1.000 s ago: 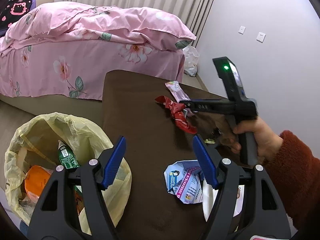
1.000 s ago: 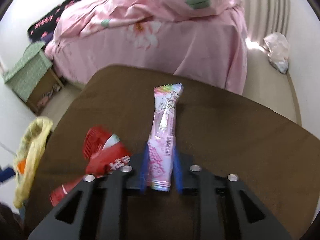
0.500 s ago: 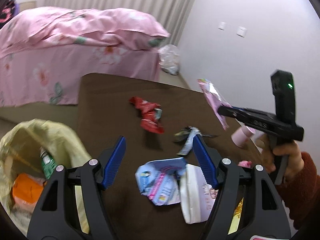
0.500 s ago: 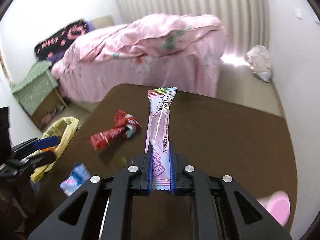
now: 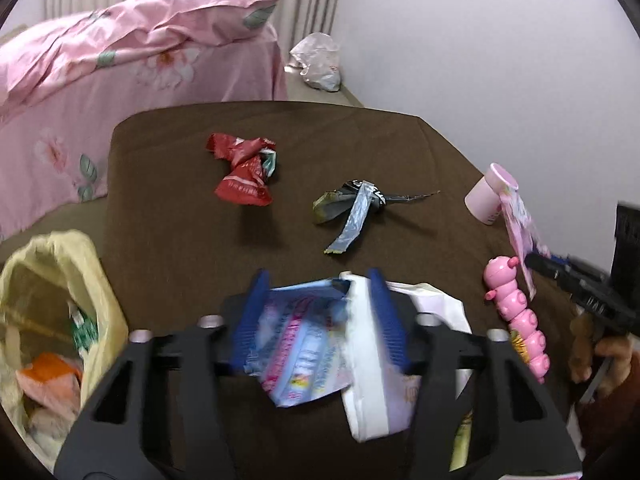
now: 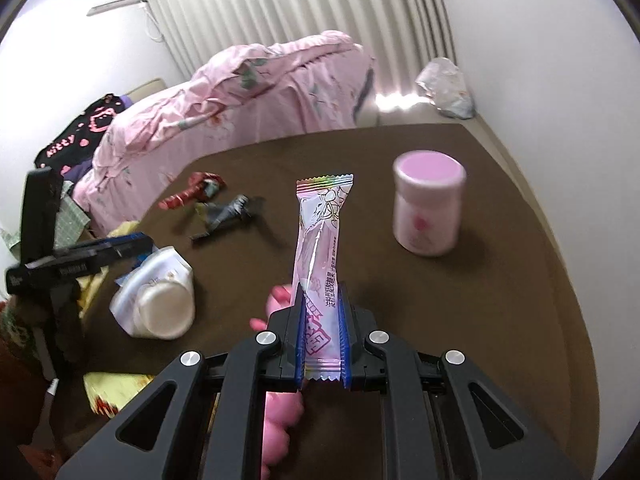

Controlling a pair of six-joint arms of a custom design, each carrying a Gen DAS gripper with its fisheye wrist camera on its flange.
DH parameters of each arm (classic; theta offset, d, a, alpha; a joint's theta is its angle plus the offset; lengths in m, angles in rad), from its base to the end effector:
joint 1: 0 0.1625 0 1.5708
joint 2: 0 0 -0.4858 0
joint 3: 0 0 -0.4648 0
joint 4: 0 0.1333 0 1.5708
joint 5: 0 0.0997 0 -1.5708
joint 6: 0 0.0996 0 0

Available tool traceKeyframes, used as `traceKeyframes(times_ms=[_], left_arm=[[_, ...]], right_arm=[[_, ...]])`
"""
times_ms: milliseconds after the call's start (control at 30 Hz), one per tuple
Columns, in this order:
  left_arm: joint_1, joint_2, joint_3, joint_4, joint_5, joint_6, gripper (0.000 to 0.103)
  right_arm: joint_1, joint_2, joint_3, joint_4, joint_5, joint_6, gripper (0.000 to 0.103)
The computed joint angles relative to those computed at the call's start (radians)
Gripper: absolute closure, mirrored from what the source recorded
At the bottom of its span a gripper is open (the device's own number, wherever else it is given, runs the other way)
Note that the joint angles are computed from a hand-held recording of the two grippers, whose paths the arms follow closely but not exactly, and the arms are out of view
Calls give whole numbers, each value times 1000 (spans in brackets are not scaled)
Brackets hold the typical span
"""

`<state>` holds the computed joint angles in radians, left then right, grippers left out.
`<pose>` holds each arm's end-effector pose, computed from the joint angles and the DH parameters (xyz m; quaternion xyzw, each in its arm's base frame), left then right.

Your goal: Collect trash

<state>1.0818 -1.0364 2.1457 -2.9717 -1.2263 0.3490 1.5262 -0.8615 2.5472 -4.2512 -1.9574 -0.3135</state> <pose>-0.1236 -0.5877 0.1033 0.3738 0.9006 -0.1546 0.1592 0.0781 -0.3987 0.1028 0.0248 -0.8670 0.4307 0.2495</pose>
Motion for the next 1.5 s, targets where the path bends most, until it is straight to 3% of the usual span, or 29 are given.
traceKeyframes(times_ms=[67, 133, 333, 367, 433, 467, 633, 767, 800, 900, 1100, 1333, 1400, 1467, 1500], left_arm=[[9, -15, 3, 15, -25, -39, 68], [10, -28, 14, 5, -20, -59, 84], [14, -91, 61, -53, -27, -92, 84], [15, -100, 70, -71, -26, -95, 83], [15, -114, 85, -93, -5, -96, 60], [13, -116, 93, -113, 18, -97, 57], [26, -87, 82, -127, 76, -123, 52], [29, -53, 56, -53, 107, -141, 52], [22, -44, 58, -58, 130, -136, 54], [14, -40, 65, -64, 128, -119, 94], [0, -91, 120, -119, 97, -102, 100], [-10, -201, 175, -204, 61, -109, 100], [2, -225, 169, -167, 34, -127, 99], [20, -241, 159, -98, -11, -169, 88], [28, -245, 156, -67, -34, -195, 72]], right_arm=[[-13, 9, 13, -27, 16, 13, 90], [-17, 13, 15, -42, 23, 23, 90], [-8, 18, 17, -42, 44, 24, 90], [-4, 17, 17, -40, 44, 23, 90], [11, 22, 17, -44, 39, 16, 90], [23, 25, 15, -46, 32, 13, 90], [88, 47, 1, -54, -18, -20, 90], [136, 63, -13, -55, -68, -52, 90], [142, 65, -14, -57, -74, -56, 90], [160, 67, -16, -51, -90, -56, 90], [193, 63, -21, -35, -119, -54, 90], [261, 70, -52, -20, -161, -82, 90], [279, 73, -61, -14, -172, -87, 90], [295, 76, -68, -10, -175, -86, 90], [302, 79, -70, -11, -177, -88, 90]])
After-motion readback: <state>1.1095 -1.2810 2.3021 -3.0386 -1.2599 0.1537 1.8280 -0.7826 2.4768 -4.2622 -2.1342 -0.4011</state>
